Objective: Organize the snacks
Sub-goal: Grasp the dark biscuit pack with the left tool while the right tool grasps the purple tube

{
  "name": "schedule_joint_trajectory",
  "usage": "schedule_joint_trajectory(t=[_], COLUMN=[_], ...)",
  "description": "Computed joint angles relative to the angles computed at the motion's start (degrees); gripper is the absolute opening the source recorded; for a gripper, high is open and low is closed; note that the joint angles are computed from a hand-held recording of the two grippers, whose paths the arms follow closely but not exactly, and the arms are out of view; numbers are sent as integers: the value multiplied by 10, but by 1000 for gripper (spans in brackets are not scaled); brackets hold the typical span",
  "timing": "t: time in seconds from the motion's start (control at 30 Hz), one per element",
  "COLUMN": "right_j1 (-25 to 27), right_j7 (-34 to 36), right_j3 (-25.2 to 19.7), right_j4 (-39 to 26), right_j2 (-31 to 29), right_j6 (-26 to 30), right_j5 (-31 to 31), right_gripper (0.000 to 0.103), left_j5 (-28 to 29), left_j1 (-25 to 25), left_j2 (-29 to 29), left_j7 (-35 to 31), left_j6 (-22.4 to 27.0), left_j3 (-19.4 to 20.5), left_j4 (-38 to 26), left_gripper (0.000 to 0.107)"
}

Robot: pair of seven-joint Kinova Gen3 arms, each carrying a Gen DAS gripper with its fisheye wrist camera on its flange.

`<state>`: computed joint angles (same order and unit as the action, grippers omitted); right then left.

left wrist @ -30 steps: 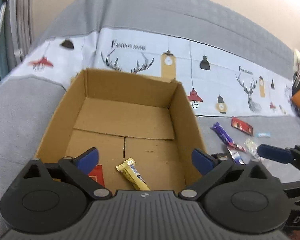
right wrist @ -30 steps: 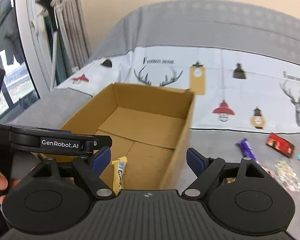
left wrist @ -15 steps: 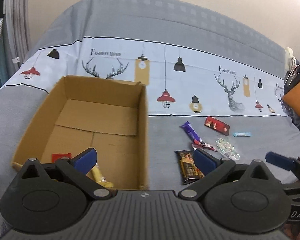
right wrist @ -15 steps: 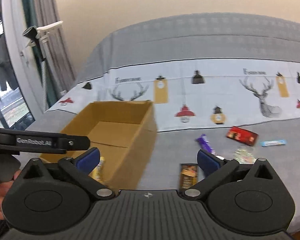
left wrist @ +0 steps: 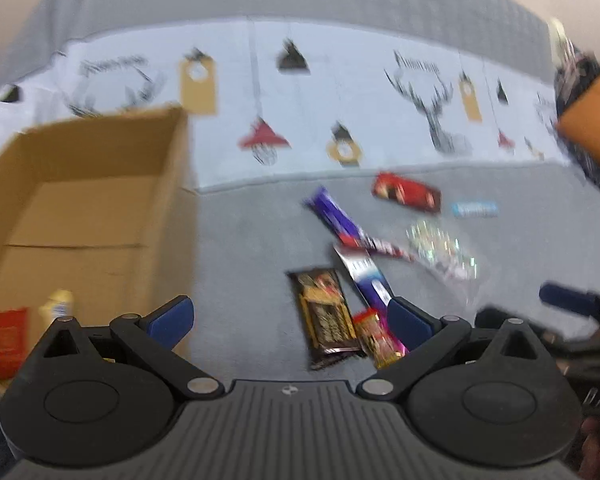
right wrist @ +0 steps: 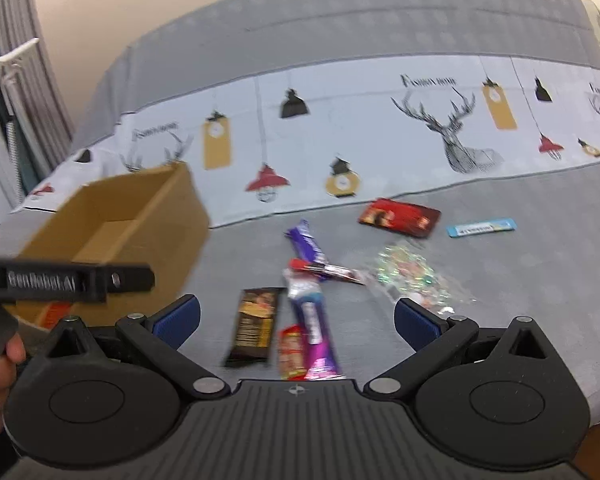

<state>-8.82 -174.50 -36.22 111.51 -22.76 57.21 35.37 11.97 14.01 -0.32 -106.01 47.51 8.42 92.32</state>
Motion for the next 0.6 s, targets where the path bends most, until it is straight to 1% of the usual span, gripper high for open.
schedule_joint_trajectory(t=[0.07, 0.1, 0.13, 0.17, 0.2, 0.23, 0.27, 0.3, 0.33, 0.37, 0.4, 0.43, 0.47, 0.5, 0.53, 0.57, 0.6], right_j1=[9, 5, -9, -15, -15, -25, -34, -38, -41, -43, -44, -47, -52, -54, -56, -56, -56], right_j7=[-17, -15, -3, 18, 41, 57, 74, 86, 96, 105, 112, 120, 132, 139, 146, 146, 141], right_j3=[14, 31, 56, 73, 84, 104, 126, 142, 151, 156, 158, 163, 173, 180, 184, 180, 174], right_j4=[35, 50, 60, 61, 57, 58, 62, 67, 69, 68, 65, 64, 63, 65, 63, 59, 54], right_j2=[-9, -11, -3, 10, 27, 40, 49, 56, 62, 72, 81, 89, 96, 100, 105, 114, 122], right_j6=[-39, -62, -75, -79, -77, -83, -99, -117, -129, -136, -139, -145, -154, -165, -171, -169, -161], right_j5=[-2, -9, -19, -32, -47, -57, -71, -83, -90, -92, -91, -93, -100, -104, -105, -96, -81], right_gripper=[102, 102, 100, 94, 82, 74, 59, 52, 52, 51, 50, 49, 48, 48, 48, 48, 46], left_j5=[-24, -37, -49, -67, -76, -76, -67, -54, -36, -14, -1, 5, 3, -8, -21, -25, -19], left_j1=[11, 17, 23, 31, 46, 50, 43, 26, 14, 8, -1, -3, 3, 17, 23, 18, 16], left_j2=[24, 38, 49, 60, 72, 82, 89, 97, 106, 113, 120, 124, 119, 115, 113, 111, 111], left_j7=[15, 26, 40, 60, 70, 71, 63, 46, 23, -1, -15, -23, -31, -38, -42, -45, -49], left_j6=[-17, -24, -31, -41, -48, -56, -65, -67, -60, -48, -42, -45, -58, -79, -90, -99, -103], left_j3=[10, 13, 15, 14, 2, -1, 4, 18, 27, 26, 30, 31, 26, 18, 17, 23, 23], left_j4=[7, 8, 10, 12, 12, 14, 19, 20, 18, 13, 12, 16, 25, 36, 42, 47, 49], left_gripper=[103, 103, 103, 103, 103, 103, 103, 102, 101, 100, 93, 90, 88, 82, 79, 76, 70])
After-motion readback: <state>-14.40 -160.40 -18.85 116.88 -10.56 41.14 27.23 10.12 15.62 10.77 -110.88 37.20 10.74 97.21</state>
